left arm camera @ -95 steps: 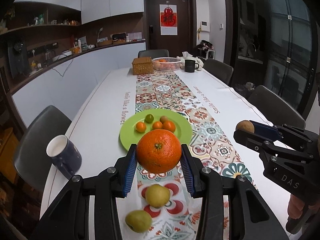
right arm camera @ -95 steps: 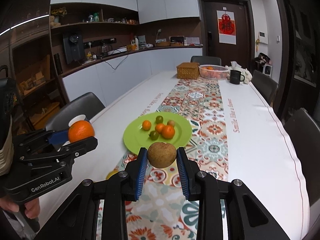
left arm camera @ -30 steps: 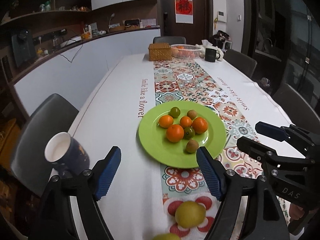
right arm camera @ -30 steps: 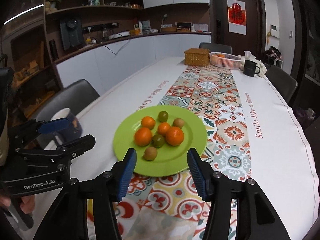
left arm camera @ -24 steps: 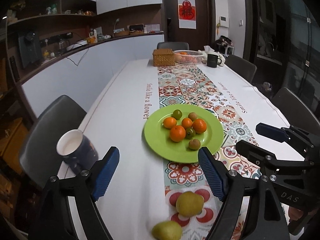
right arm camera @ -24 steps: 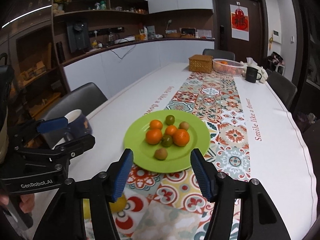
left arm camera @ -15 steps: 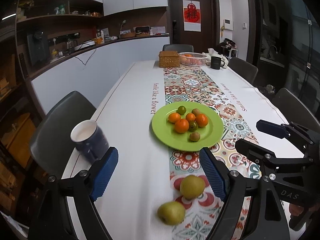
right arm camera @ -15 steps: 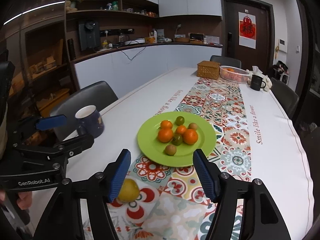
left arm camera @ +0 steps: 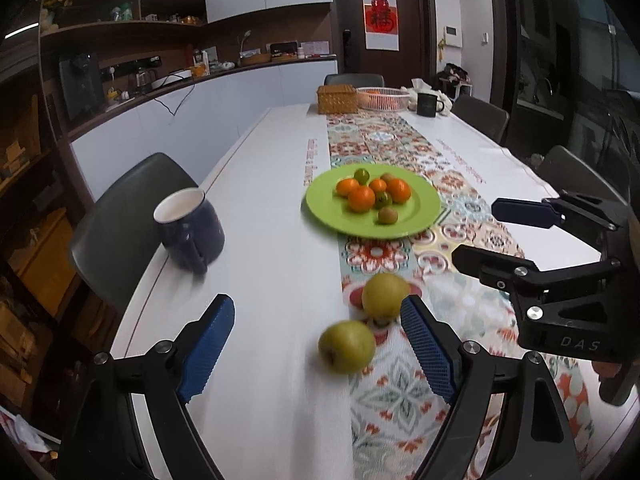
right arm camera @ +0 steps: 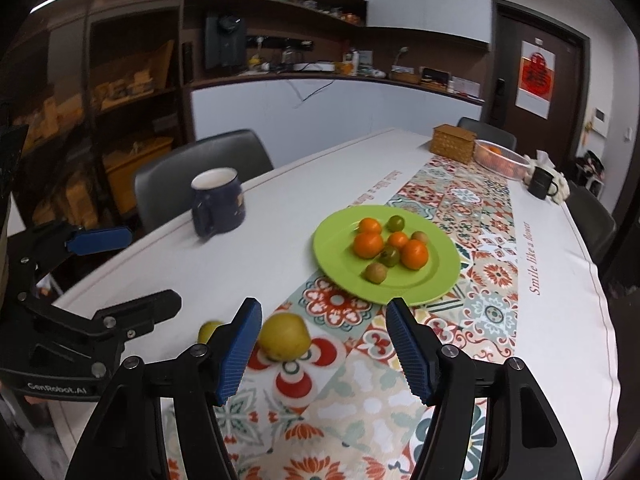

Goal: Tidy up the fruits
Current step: 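Withdraw both tools and move toward the two large yellow-green fruits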

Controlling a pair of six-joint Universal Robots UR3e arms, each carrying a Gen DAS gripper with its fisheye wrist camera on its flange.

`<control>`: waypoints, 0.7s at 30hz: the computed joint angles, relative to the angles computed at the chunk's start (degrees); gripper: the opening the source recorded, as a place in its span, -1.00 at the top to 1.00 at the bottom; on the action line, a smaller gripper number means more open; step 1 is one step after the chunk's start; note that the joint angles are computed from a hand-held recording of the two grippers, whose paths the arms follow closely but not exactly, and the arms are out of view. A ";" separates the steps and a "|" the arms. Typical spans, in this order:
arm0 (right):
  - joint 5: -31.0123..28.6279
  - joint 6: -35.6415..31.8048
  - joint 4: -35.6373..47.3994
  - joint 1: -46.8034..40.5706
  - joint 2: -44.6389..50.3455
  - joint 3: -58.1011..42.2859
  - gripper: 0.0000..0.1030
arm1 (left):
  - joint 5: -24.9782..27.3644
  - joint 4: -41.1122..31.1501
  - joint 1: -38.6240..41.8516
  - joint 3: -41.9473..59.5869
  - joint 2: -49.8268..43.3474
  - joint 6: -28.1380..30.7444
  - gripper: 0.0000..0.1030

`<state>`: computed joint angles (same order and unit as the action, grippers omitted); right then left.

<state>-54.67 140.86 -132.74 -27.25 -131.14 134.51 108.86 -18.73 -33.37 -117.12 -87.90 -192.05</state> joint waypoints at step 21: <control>-15.90 -1.82 -16.31 18.11 29.82 -4.26 -0.27 | -12.82 9.42 7.63 -7.20 -8.20 9.74 -0.65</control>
<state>-70.57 139.05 -149.05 -9.15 -101.33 130.25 96.04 -9.30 -25.74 -124.32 -96.09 -182.31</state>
